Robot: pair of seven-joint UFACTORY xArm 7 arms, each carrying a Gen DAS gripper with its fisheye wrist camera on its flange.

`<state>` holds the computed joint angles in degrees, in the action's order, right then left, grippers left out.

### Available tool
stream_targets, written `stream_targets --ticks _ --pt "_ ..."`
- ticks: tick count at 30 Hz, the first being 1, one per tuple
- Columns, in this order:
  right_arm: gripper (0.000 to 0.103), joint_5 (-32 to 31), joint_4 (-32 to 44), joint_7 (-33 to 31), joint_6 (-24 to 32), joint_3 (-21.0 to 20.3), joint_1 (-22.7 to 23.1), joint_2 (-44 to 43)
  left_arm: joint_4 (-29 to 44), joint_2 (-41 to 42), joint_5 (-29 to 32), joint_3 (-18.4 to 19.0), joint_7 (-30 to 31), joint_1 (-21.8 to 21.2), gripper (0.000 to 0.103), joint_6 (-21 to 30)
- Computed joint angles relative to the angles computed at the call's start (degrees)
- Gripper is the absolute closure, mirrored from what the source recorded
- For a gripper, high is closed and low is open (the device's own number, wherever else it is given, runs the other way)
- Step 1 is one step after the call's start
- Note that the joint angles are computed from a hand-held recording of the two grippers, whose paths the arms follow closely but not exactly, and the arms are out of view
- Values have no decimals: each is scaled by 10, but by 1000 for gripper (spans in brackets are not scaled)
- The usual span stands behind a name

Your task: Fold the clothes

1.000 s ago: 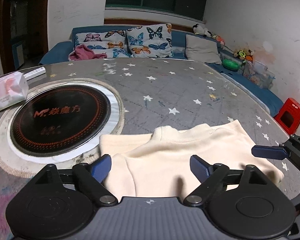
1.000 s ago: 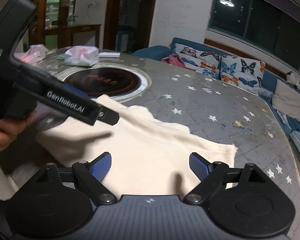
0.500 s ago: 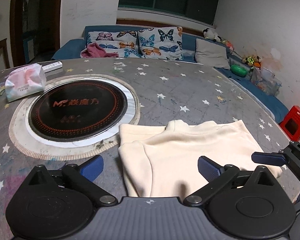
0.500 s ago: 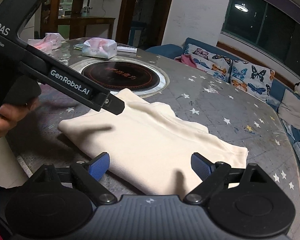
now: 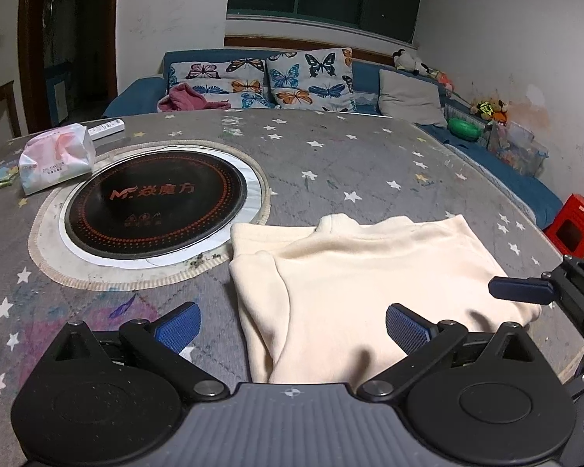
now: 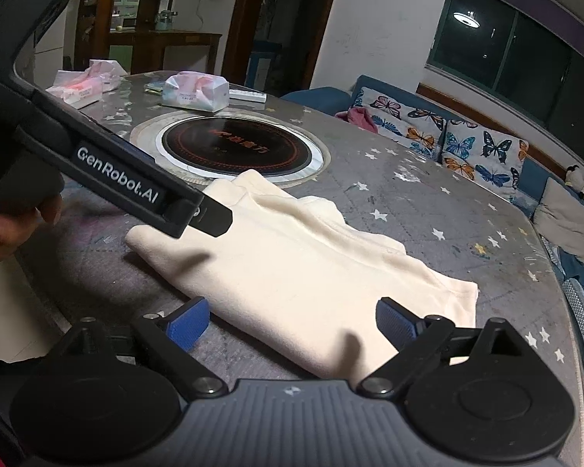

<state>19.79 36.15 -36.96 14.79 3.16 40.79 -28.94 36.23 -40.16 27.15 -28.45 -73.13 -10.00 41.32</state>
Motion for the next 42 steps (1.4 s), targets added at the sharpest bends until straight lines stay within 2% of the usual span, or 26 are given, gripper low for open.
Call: stream_targets --ticks 24,42 --pt "8 -11 -45 33 -10 -6 17 -50 12 -6 -5 -20 -9 -35 0 72" --pt "8 -25 -64 44 -23 -14 35 -69 16 -16 1 -31 -19 -47 0 95"
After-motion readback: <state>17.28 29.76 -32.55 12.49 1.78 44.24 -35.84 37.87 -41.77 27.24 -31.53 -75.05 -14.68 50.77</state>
